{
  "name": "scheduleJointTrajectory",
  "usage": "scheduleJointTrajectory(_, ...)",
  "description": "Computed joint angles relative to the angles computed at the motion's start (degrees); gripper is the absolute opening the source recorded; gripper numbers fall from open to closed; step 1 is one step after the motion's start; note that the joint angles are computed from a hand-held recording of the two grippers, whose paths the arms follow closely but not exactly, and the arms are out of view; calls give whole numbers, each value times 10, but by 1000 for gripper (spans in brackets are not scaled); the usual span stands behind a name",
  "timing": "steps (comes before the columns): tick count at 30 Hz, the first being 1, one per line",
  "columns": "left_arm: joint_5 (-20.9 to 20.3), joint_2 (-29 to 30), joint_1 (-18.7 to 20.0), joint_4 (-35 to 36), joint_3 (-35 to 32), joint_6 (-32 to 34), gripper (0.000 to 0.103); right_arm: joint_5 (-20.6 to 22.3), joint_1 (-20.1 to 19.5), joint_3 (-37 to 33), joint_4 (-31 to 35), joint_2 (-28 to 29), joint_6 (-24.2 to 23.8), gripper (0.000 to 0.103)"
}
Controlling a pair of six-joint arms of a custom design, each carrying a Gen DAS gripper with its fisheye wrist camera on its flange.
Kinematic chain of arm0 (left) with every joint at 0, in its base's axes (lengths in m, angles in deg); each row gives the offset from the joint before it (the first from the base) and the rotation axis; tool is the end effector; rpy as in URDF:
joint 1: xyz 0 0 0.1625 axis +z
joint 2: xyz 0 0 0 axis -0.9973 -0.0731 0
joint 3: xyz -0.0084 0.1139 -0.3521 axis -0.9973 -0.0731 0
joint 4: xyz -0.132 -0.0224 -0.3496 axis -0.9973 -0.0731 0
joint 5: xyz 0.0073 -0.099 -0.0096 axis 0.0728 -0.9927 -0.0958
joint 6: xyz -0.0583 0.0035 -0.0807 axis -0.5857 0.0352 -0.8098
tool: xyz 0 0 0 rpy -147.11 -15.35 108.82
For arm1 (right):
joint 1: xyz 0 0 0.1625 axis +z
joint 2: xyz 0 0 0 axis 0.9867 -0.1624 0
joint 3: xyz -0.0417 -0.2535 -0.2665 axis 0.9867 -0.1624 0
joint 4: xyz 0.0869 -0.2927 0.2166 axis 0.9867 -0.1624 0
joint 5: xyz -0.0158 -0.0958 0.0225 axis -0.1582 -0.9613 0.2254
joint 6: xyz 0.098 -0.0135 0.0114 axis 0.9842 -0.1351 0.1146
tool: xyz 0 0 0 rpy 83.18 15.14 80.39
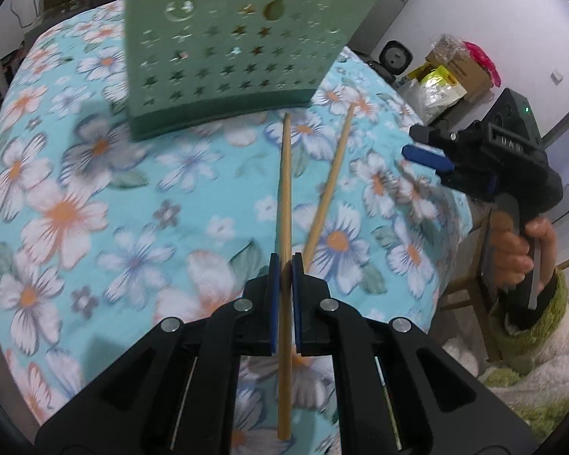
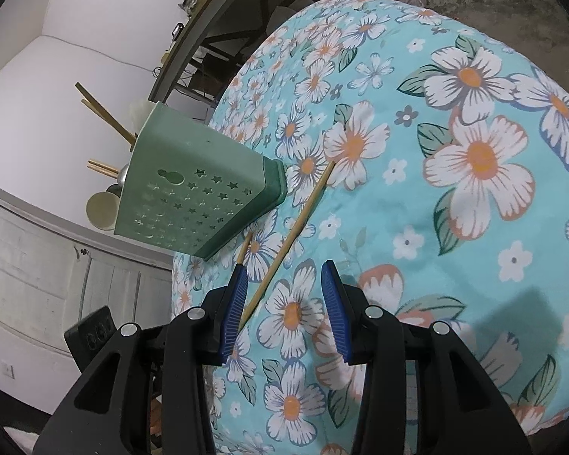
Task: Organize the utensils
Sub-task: 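Grasp the other wooden chopstick with the right tool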
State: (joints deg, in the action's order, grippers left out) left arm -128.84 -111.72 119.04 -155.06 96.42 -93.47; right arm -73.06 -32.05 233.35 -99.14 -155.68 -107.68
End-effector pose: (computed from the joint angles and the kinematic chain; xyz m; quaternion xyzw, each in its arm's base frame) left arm -0.2948 -0.3846 -0.0445 0.3097 0.9404 -0.0571 0.1281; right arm -0.0550 -0.3244 0.2704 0.1152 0.9295 -0.3496 0.0211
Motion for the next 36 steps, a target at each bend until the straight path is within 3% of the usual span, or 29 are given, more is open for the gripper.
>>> scheduleJointTrajectory(5, 10, -5, 2, -14, 16, -15, 5, -30, 37, -28, -37, 58, 25, 41)
scheduleJointTrajectory(8, 15, -8, 1, -22, 22, -20, 5, -65, 69, -53, -64, 113, 44, 41)
scheduleJointTrajectory(10, 20, -10, -2, -22, 26, -22, 5, -111, 98, -73, -94, 158, 64, 41)
scheduleJointTrajectory(17, 25, -17, -3, -24, 35, -28, 5, -202, 152, -93, -198, 237, 75, 19)
scheduleJointTrajectory(29, 37, -17, -4, -15, 34, -26, 7, -175, 102, -63, -47, 120, -11, 18)
scheduleJointTrajectory(33, 50, -9, -5, -5, 17, -13, 23, -160, 80, -39, -29, 84, -28, 18)
scheduleJointTrajectory(36, 62, 4, -8, -1, -6, 9, 24, -141, 64, -30, -29, 76, -28, 18)
